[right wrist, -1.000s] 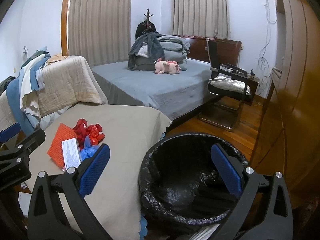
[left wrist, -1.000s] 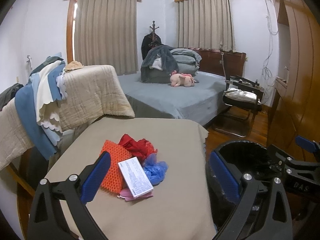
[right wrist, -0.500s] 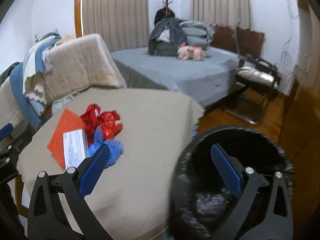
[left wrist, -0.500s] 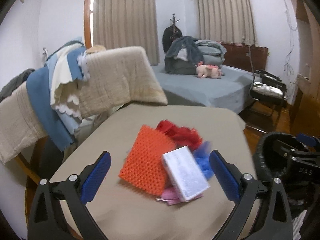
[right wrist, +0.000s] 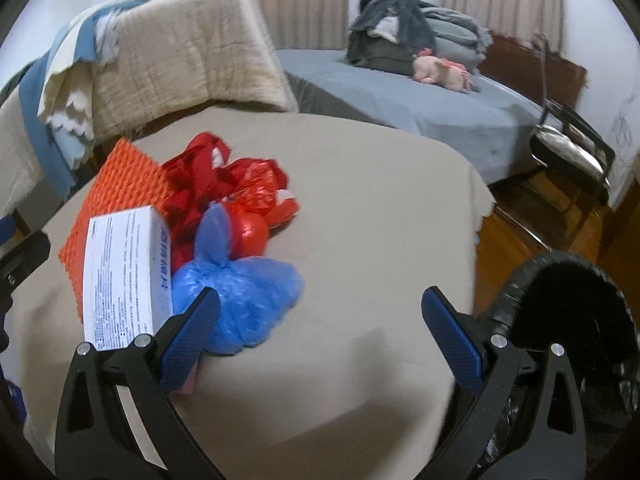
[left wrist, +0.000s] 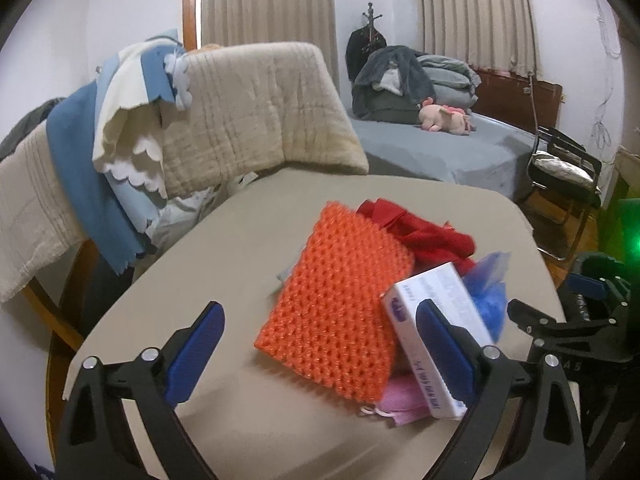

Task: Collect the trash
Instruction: 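Reach the left tool to the white box while the right tool reaches the blue bag, then grasp the white box with the left tool while the right tool grasps the blue bag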

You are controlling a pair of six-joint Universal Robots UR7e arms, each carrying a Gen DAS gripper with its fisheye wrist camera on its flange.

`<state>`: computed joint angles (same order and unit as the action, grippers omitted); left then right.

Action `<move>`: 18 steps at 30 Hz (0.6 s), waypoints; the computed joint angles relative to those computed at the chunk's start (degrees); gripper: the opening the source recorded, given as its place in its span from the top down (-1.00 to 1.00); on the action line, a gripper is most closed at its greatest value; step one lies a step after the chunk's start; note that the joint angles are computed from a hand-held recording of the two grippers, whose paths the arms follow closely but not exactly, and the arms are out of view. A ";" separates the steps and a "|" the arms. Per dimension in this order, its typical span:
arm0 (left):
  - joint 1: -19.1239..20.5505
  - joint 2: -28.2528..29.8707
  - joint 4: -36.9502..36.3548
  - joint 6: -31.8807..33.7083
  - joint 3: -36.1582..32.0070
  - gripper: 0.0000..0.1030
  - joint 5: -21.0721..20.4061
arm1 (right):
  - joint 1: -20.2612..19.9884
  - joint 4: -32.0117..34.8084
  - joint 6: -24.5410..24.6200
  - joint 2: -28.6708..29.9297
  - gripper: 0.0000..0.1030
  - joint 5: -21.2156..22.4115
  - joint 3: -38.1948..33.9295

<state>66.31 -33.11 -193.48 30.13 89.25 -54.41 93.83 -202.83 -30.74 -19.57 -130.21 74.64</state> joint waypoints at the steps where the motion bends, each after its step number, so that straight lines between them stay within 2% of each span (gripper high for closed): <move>1: 0.30 0.13 0.60 -0.35 -0.43 -0.82 -0.05 | -0.07 0.35 -0.26 0.24 -0.90 0.27 -0.27; 4: 0.77 0.32 1.41 -0.60 -0.91 -0.82 0.06 | -0.40 2.99 -0.62 1.09 -0.83 1.15 -1.69; 6: 1.03 0.26 1.97 -0.78 -1.08 -0.82 -0.01 | -0.51 5.00 -0.36 1.43 -0.67 1.76 -2.35; 10: 1.52 0.15 3.33 -1.59 -1.48 -0.82 0.08 | -0.88 7.37 0.76 1.46 -0.52 3.45 -2.66; 12: 1.57 0.02 3.91 -1.86 -1.47 -0.82 0.11 | -1.29 9.60 1.78 0.33 -0.17 6.05 -1.49; 13: 1.61 -0.01 4.17 -2.04 -1.49 -0.82 0.00 | -1.53 11.09 2.41 -0.40 -0.07 7.71 -0.81; 15: 1.59 -0.06 4.43 -2.23 -1.47 -0.82 -0.12 | -1.91 13.18 3.63 -1.61 0.32 10.50 0.40; 18: 1.46 -0.06 4.65 -2.17 -1.38 -0.82 -0.27 | -2.03 14.96 4.36 -2.83 0.54 12.80 1.65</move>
